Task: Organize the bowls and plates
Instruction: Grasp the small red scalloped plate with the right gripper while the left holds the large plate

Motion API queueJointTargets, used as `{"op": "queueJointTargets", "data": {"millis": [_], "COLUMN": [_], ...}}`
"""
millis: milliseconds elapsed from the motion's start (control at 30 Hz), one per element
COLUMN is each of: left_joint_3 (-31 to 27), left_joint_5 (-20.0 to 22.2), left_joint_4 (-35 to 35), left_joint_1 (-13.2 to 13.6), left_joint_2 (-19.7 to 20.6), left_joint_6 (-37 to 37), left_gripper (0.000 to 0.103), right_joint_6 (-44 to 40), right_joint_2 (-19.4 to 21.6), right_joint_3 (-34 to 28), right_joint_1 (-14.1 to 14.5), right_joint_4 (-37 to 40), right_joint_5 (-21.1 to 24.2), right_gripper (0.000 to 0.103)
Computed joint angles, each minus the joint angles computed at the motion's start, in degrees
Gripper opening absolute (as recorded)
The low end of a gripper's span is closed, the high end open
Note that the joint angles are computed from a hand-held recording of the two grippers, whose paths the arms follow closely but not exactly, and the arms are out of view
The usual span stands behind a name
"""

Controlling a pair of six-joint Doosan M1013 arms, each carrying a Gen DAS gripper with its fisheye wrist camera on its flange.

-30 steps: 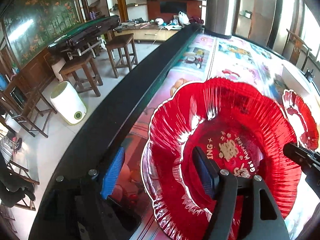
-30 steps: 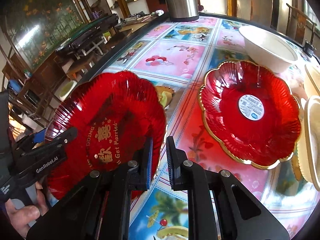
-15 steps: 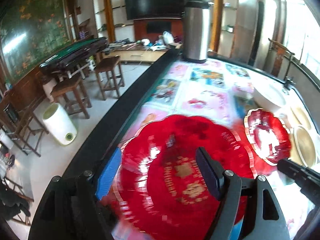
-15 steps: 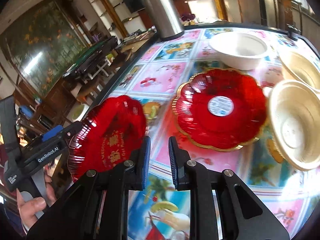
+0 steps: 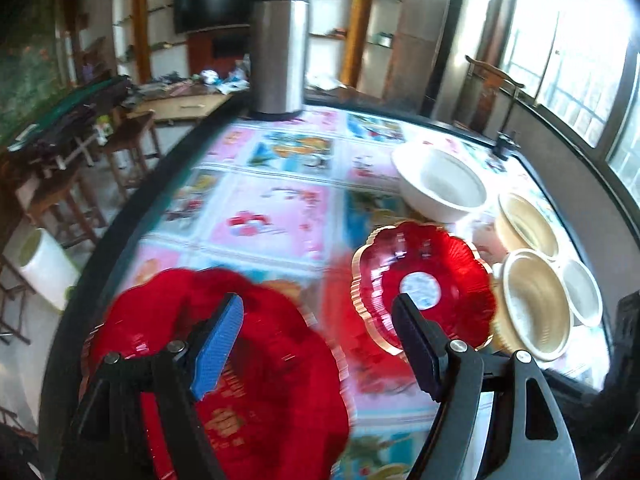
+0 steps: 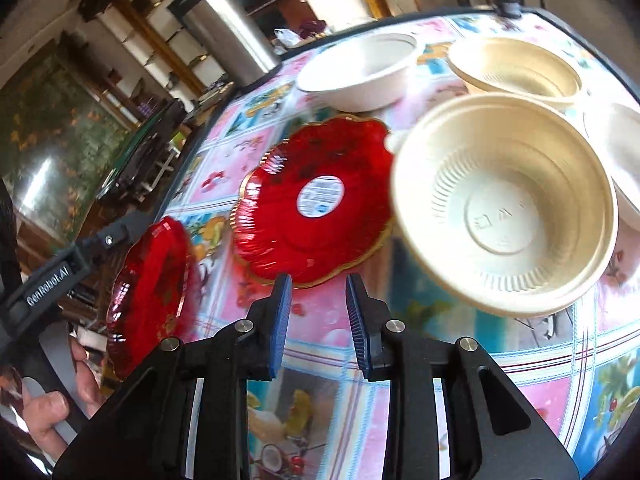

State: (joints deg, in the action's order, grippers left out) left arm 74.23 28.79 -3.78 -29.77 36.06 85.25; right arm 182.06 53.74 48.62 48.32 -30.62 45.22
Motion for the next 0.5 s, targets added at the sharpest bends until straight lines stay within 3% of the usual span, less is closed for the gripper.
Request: {"op": "queueJointTargets", "data": {"millis": [200, 500], "left_joint_3": [-6.9, -14.8], "left_joint_5": [7.2, 16.2], "left_joint_4": [-1.2, -2.2], "left_joint_1": [-0.8, -1.2], "left_joint_2": [4.3, 9.7], "left_joint_6": [1.7, 0.8], "left_gripper": [0.077, 0.077], "right_joint_6": [1.9, 7.8], "right_joint_2": [-0.8, -1.3], "right_joint_3": [3.0, 5.0], "right_joint_1": [-1.2, -2.4], "right_joint_4": [2.6, 1.1], "right_joint_5": [-5.2, -6.1], "right_gripper": [0.028, 0.028]}}
